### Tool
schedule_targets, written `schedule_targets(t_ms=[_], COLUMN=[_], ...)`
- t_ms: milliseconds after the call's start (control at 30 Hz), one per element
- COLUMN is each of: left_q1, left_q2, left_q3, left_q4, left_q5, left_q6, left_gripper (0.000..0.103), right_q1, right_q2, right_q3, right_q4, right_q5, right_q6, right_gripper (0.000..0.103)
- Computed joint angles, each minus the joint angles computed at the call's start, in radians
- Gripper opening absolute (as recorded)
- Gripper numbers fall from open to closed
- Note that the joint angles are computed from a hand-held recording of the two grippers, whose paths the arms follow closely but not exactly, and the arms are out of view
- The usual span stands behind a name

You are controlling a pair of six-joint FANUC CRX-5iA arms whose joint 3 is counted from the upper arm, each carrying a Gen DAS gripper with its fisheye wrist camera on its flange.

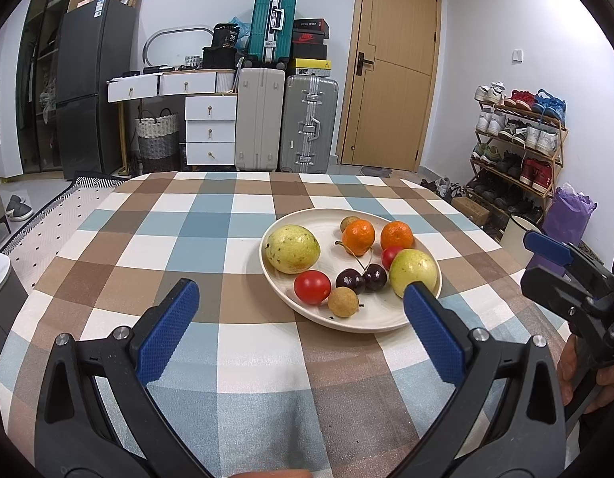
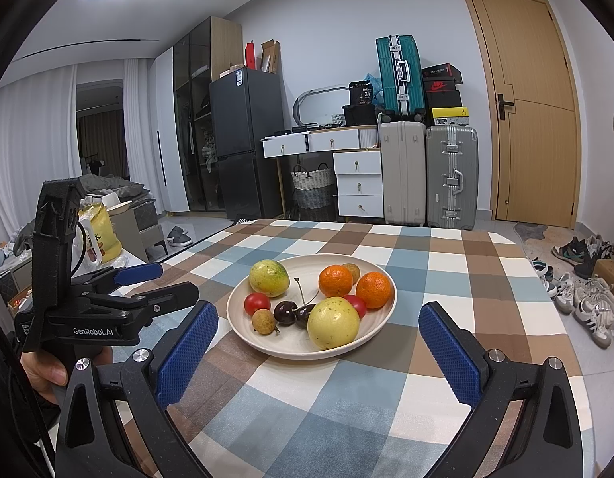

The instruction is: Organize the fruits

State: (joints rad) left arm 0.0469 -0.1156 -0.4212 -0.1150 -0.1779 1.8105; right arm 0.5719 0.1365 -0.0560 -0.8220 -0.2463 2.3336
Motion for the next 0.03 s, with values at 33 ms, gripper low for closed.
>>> schedule_targets(t_ms=[33], left_q1=[0.0], left_q2=[0.0], left_q3=[0.0], left_q4=[-0.001], left_q5=[0.0], left_q6=[0.001], left_gripper=[0.103], right_q1=[0.0], right_q2=[0.0], right_q3=[0.0], right_q4=[0.0], right_q5=[0.0], right_q6=[0.0], right_gripper=[0.103])
